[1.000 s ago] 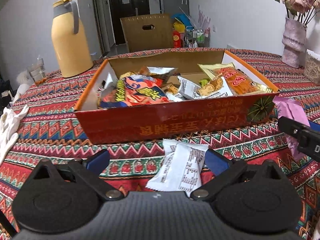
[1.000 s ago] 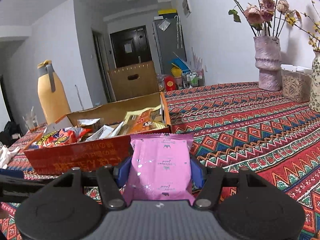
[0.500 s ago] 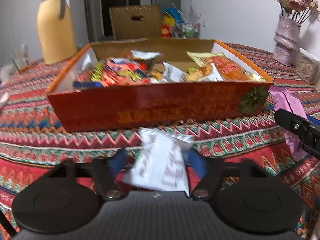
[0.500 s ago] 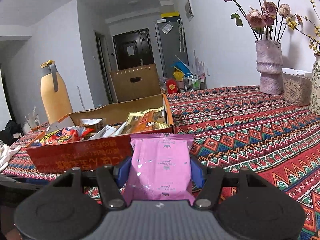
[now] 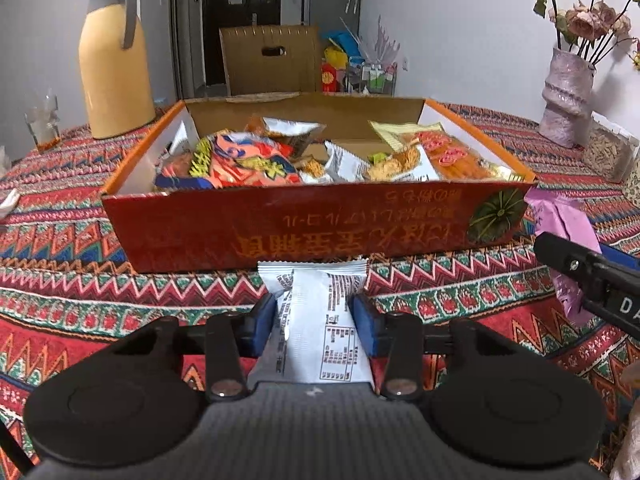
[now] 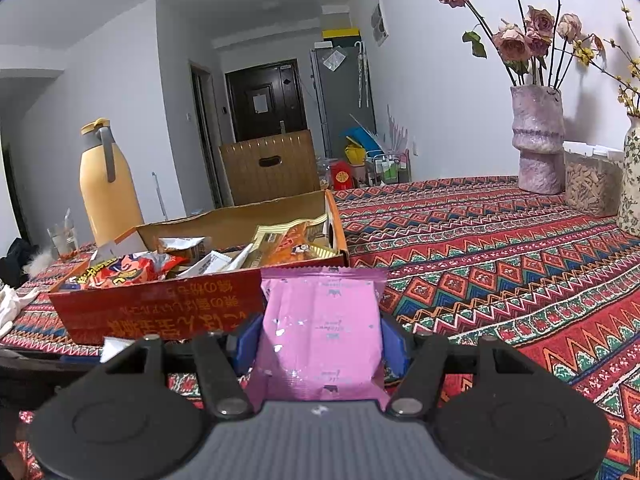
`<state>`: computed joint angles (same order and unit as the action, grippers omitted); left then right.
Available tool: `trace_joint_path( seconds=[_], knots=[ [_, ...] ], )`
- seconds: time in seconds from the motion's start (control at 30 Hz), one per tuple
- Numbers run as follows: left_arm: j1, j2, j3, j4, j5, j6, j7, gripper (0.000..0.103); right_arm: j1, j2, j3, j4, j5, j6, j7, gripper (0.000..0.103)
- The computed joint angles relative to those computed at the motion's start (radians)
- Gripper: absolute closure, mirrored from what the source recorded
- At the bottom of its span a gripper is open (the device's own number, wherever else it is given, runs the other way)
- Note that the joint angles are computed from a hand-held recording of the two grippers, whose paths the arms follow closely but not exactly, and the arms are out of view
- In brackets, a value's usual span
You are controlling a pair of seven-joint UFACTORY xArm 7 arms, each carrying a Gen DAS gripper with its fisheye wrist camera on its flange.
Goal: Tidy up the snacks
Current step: 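Carry the white sachet and pink packet over the box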
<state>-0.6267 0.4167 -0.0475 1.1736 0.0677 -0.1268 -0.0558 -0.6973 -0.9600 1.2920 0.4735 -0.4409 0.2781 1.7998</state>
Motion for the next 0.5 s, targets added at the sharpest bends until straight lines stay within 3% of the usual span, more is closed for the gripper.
trace_joint_path(
  seconds=[0.1,0.27,0.5],
  knots=[
    [-0.001,-0.021,0.004,-0.024,-0.004,-0.033,0.004,0.059,0.004,-0.017,0.002,-0.003,-0.001,-0.006,0.006,0.042],
    [0.05,-0.054,-0.048,-0.05,-0.007,-0.06,0.026,0.059,0.003,-0.027,0.001,0.001,-0.002,-0.009,-0.006,0.042],
    [0.075,-0.093,-0.071,-0.058,-0.033,-0.094,0.042,0.059,0.025,-0.056,-0.046,0.023,-0.009,0.017,-0.037,0.042]
  ],
)
